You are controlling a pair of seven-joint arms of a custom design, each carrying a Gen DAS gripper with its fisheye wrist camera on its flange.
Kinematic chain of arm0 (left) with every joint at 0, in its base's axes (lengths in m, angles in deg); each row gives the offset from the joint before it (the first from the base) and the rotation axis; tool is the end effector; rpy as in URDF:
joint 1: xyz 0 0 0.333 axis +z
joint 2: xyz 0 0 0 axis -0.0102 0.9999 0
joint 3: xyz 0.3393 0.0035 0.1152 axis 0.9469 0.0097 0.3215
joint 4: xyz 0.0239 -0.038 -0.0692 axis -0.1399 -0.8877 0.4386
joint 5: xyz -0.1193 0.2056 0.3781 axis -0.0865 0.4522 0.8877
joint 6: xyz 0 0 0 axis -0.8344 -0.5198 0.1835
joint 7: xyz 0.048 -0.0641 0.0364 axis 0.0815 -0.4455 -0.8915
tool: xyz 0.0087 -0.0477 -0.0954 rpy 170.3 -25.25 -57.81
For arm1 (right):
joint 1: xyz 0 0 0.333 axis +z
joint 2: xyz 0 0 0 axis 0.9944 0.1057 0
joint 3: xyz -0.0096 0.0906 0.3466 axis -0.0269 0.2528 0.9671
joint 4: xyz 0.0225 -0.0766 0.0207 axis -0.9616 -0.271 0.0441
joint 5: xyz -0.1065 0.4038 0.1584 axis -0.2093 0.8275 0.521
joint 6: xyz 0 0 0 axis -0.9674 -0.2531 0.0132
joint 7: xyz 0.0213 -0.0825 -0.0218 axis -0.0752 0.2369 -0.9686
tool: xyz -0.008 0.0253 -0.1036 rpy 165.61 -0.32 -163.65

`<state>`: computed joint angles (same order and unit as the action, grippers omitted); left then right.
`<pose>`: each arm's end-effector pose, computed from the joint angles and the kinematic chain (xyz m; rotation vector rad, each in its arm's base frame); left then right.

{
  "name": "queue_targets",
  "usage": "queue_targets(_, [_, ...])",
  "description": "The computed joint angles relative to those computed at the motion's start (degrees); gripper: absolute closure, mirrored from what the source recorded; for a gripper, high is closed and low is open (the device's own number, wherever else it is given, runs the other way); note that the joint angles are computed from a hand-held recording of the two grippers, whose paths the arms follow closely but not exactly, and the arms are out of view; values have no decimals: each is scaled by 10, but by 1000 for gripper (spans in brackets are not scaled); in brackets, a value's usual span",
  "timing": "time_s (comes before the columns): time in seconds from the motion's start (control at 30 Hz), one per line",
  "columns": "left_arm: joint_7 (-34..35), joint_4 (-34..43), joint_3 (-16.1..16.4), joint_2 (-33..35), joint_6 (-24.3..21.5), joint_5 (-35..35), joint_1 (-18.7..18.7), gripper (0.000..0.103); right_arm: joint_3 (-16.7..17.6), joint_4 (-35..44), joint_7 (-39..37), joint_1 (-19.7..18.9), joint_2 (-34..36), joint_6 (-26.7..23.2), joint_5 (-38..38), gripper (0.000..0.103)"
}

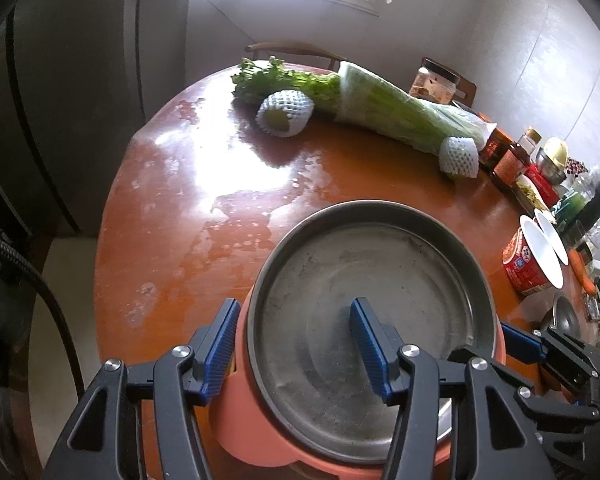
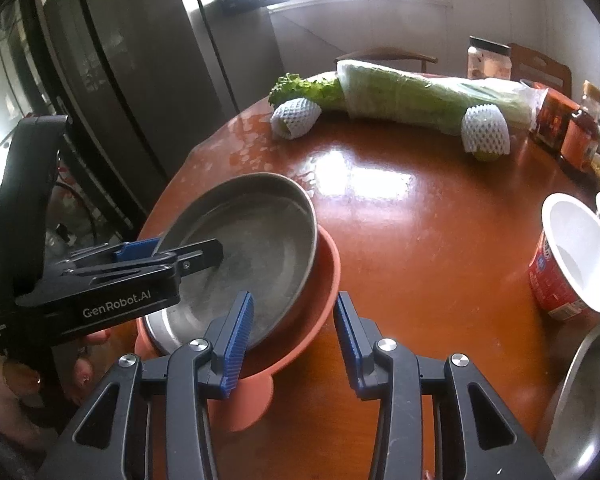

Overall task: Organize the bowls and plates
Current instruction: 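Lower the silver tray onto the orange plate and open the left tool, then move the left tool to the rim of the steel bowl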

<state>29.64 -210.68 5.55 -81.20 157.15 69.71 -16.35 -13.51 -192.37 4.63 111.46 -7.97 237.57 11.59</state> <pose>0.4351 -0.3634 0.4822 -1.9534 1.9311 -0.8116 0.4409 0.1850 0.4779 -1.9384 1.5522 -0.3237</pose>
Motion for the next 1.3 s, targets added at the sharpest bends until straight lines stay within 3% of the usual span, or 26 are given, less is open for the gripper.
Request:
queue_targets(0.3, [5,33,0,31,-6,10,-17,46,1,-18,13,-21,-22,0,-19,59])
queue_targets(0.8, [4,99,16,88,-32,42,-80,46,-20,-76,30,-57,-103,-20,-53,58])
queue_targets(1.0, [-29,109,22,94,-48,70,-94,46,-36,-87,21,-51,-119,-19,-51,58])
queue_targets(1.1, [-61,114,23,92,-74,98,-97,46,-28,-87,21,-56,-119,-20,-59,58])
queue_targets(1.3, [-105,99,20,65,-83,127,-89,46,-35,-85,17,-52,-119,-19,-58,58])
